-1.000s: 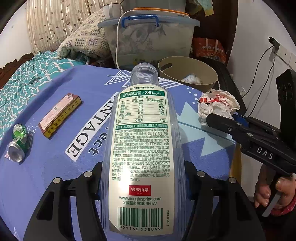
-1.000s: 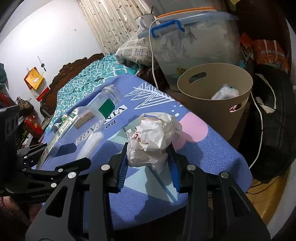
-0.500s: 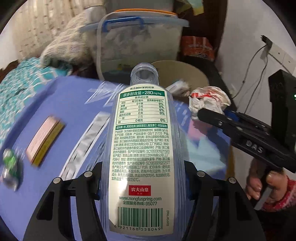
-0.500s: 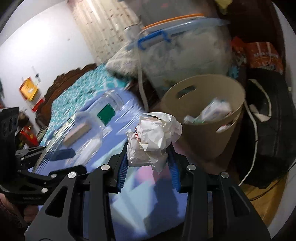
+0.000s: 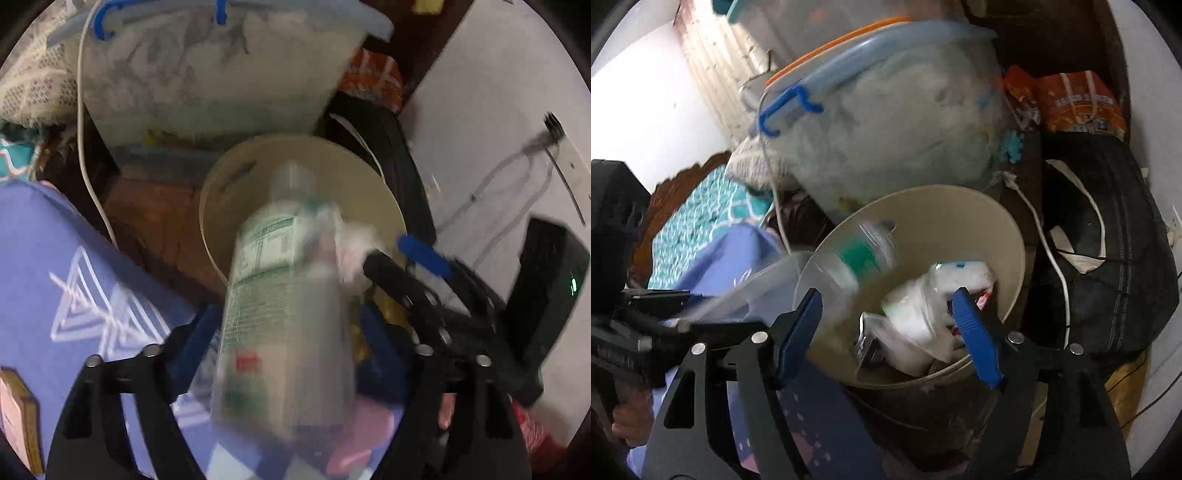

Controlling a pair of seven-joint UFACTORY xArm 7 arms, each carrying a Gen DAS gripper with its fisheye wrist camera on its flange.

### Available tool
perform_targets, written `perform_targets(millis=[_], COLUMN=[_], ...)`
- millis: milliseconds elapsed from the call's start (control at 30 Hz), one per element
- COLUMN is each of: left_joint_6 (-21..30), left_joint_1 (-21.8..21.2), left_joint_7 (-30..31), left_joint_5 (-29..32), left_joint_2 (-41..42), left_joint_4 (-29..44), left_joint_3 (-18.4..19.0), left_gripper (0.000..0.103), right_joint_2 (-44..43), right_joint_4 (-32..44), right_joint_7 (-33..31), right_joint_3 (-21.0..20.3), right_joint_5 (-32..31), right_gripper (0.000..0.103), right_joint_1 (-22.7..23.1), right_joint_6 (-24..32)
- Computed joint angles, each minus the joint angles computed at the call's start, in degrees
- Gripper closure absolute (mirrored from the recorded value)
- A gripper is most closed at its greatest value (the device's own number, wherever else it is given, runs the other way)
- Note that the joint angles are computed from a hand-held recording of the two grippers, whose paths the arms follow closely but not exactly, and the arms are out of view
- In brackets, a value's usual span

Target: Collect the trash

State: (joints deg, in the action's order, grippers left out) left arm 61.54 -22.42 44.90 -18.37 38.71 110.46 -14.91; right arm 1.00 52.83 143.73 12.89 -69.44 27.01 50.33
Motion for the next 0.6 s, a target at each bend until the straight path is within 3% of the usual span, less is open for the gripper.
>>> perform_targets(millis=[67, 167, 367, 500, 600], left_joint_6=[-0.4, -3.1, -11.5, -15.8, -20.4], left_joint_1=[-0.1, 2.4, 11.5, 17.0, 20.2], left_joint_7=[-0.5, 1.7, 12.8, 18.6, 17.6], left_joint_5=[-0.4, -3.5, -14.1, -20.2, -20.9], left_joint_2=[0.2, -3.5, -16.6, -21.9, -22.0], left_joint_4=[0.9, -3.4, -21.2, -28.5, -29.1], left_joint_3=[-0.1, -1.1, -0.7, 3.1, 7.0], left_gripper=[0.026, 0.026, 0.026, 0.026, 0.026], right_joint_2=[-0.9, -2.0, 2.7, 9.5, 17.4], right_joint_4=[-0.6, -0.6, 8.0, 18.2, 29.0], right_joint_7=[1.7, 5.4, 4.1, -1.9, -9.7], right_joint_3=[0.8, 2.7, 4.3, 2.1, 0.2], right_joint_5=[0.6, 1.0, -1.6, -4.8, -5.6], right_gripper=[0.029, 0.029, 0.03, 0.03, 0.03], right_joint_1=[0.8, 2.4, 6.5, 9.0, 10.4], right_joint_6=[3.4, 7.8, 13.8, 10.3, 4.9])
